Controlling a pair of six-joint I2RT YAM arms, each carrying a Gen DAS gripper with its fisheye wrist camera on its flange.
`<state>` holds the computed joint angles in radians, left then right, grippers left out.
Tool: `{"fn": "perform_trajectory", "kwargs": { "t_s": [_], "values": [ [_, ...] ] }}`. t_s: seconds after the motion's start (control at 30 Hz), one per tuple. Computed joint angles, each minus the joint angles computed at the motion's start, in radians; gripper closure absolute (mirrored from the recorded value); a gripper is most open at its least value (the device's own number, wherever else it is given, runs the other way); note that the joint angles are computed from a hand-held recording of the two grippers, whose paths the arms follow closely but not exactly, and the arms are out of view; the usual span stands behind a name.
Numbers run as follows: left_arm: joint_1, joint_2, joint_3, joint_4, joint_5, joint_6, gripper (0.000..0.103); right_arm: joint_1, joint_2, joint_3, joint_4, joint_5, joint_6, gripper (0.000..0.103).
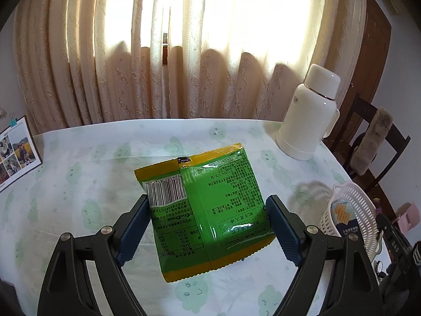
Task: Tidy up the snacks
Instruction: 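Carry the purple candy into the pink basket and open the right tool, then carry the green snack bag into the pink basket and open the left tool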
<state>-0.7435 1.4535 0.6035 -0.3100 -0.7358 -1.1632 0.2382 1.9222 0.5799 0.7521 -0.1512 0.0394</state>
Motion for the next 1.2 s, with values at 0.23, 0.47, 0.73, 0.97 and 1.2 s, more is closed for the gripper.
{"fn": "perform_trajectory", "kwargs": {
  "t_s": [0.23, 0.47, 0.73, 0.97, 1.2],
  "values": [
    [-0.013, 0.024, 0.013, 0.005, -0.001, 0.004, 0.019, -0.027, 0.052, 0.005, 0.051, 0.023, 0.022, 0.076],
    [-0.027, 0.06, 0.022, 0.059, 0.015, 0.033, 0.019, -0.062, 0.064, -0.082, 0.216, 0.034, 0.078, 0.076],
    [-0.059, 0.186, 0.092, 0.119, 0.051, 0.079, 0.019, -0.043, 0.12, -0.194, 0.508, 0.154, 0.069, 0.075],
    [-0.076, 0.304, 0.22, 0.107, 0.09, 0.12, 0.019, -0.062, 0.183, -0.224, 0.658, 0.165, 0.063, 0.066],
    [-0.097, 0.44, 0.433, 0.051, 0.106, 0.207, 0.019, -0.132, 0.209, -0.22, 0.696, 0.095, 0.115, 0.061]
  ]
}}
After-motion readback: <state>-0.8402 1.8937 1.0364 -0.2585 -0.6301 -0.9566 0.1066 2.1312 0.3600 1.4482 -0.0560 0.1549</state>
